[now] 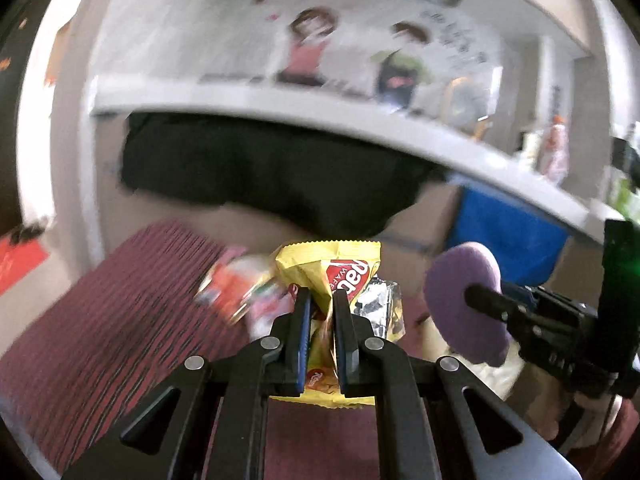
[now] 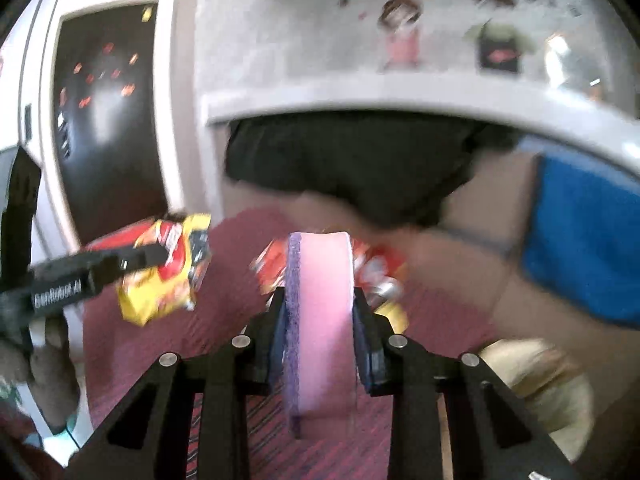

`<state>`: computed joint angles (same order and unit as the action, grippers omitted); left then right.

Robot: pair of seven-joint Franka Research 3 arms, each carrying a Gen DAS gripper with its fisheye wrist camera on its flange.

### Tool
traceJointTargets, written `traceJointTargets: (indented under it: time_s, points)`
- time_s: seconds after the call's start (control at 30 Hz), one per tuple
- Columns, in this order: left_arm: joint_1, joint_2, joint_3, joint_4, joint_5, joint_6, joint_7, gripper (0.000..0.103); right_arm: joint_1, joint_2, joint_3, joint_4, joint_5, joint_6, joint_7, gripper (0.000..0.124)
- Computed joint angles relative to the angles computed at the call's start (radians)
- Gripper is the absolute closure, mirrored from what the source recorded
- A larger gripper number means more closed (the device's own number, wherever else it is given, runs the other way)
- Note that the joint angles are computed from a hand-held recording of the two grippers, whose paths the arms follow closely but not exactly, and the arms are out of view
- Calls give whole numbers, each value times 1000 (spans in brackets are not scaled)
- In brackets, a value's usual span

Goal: Collect trash
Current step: 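Carry the sponge and snack bag to the bin and open both tools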

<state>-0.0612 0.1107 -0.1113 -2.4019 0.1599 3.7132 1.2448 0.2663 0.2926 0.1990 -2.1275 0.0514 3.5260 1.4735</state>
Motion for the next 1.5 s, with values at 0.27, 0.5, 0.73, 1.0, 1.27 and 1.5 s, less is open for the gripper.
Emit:
traceJointTargets:
  time_s: [0.27,0.5,0.73,1.0,1.27,1.5]
  points:
    - [-139,130,-47,253,-71,-1,116,92,31,-199,-129,-143,226,106,-131,96]
    - [-240,282,-36,465,-53,-147,120,92,-30,-213,-157,-195,251,136,-110,96]
    - [-316,385,20,560,-30,-223,123,92,-82,-120,-159,-172,207,143,-40,96]
    - [-373,490,71,681,3,-320,83,92,-140,-24,-143,-135,173,123,33,96]
    - [-408,542,110,763,66,-433,0,92,-187,24,-133,-104,121,82,102,96]
    - [-478,568,208,795,108,-457,-120,92,-207,43,-125,-94,105,80,125,96]
